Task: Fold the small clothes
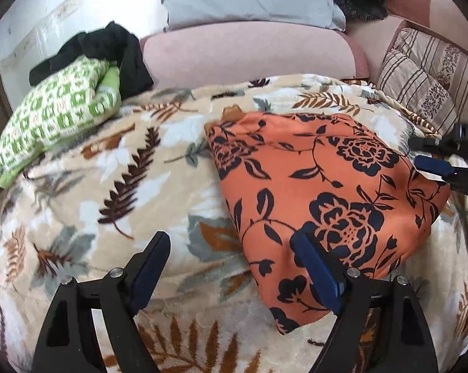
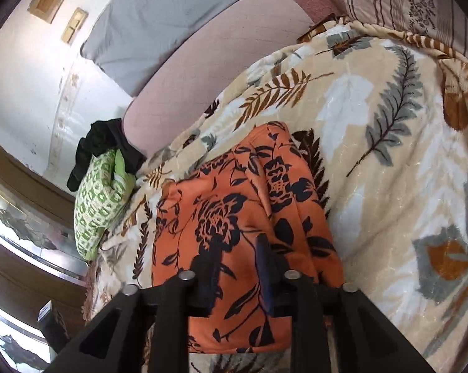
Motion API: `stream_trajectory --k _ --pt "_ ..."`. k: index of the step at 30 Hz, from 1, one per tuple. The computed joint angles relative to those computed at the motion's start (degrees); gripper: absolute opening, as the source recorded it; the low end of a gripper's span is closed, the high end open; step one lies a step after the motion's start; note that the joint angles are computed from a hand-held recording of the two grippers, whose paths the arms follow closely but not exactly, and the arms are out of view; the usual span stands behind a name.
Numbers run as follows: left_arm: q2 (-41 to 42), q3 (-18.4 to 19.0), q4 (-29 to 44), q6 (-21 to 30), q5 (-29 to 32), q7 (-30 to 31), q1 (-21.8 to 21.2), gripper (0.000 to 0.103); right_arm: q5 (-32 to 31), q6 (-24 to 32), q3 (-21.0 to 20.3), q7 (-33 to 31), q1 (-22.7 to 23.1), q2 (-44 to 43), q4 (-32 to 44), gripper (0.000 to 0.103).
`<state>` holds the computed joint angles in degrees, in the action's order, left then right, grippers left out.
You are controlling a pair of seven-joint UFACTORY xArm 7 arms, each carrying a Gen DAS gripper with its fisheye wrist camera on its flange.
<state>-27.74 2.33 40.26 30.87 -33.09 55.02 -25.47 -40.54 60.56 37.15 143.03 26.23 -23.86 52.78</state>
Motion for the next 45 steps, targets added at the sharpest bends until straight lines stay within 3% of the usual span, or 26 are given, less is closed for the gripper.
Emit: stream_trajectory --k 1,2,3,8,13,15,16,17,19,22,25,29,35,39,43,45 --pt "-0.1 -0.2 -0.1 -0.4 0.1 0.2 0.0 0.085 -0.4 1.5 0.5 -0.2 -0.2 0.1 0.5 0.057" --pt "0.0 -0.4 -0.2 -0.6 0.4 0.1 0.0 0.085 -1.2 3.3 1.4 -0.1 -0.5 0.4 1.2 0.070" --pt "0.2 -0.5 -0.2 -0.7 0.6 0.0 0.1 0.085 -2.7 4.7 2.4 0.7 -0.9 0.5 1.6 0.074" --pt "0.9 -1.0 0.0 -1.4 1.5 -1.4 0.4 0.085 -6.8 11.2 4.1 -1.4 -0.3 2.9 5.7 0.074" --pt "1.5 -0.3 1.0 -1.6 0.2 -2.1 0.1 0.085 -9.1 10.4 2.1 0.0 2.0 3.7 5.4 0.074" --pt "2.0 -0.5 1.5 -2.1 0.2 -2.9 0.5 0.085 -9.5 10.7 1.4 -1.5 2.7 5.0 6.3 0.064" --pt "2.5 -0.7 1.9 -2.1 0.6 -3.9 1.0 0.085 -9.4 10.7 1.0 -2.3 3.2 5.9 7.0 0.037" --pt "3.4 -1.2 2.5 -1.8 1.5 -5.5 1.9 0.085 -8.0 10.5 0.0 -4.1 4.0 7.1 7.8 0.026" --pt "5.6 -2.1 3.9 -0.3 3.4 -8.4 3.3 0.085 -2.9 9.2 -3.0 -7.1 5.8 8.2 8.1 0.025" --pt "9.1 -3.9 5.3 2.3 7.0 -10.6 4.8 0.086 4.9 1.3 -7.8 -8.9 7.3 8.4 4.2 0.026" --pt "8.4 -4.5 5.1 1.5 7.2 -10.8 4.9 0.085 4.9 1.3 -7.9 -9.8 7.2 8.4 4.1 0.026" --pt "7.2 -3.3 4.8 0.4 5.0 -9.0 3.8 0.085 2.6 -0.6 -6.7 -5.5 6.2 4.9 1.5 0.026" --pt "6.3 -2.8 4.6 -1.6 1.9 -7.6 2.9 0.085 -5.9 4.6 -1.7 -3.4 3.1 5.5 4.9 0.026" --pt "6.5 -3.0 4.4 -2.9 2.6 -7.9 2.8 0.085 -7.9 2.7 -3.6 -4.2 3.9 9.0 6.6 0.026" --pt "6.8 -3.0 4.3 -3.0 3.5 -8.5 2.9 0.085 -3.5 -5.3 -8.9 -5.7 5.1 11.2 3.7 0.027" --pt "6.6 -2.9 4.1 -3.1 3.4 -8.2 2.6 0.085 -4.7 -5.3 -8.8 -4.1 5.3 10.9 3.2 0.027"
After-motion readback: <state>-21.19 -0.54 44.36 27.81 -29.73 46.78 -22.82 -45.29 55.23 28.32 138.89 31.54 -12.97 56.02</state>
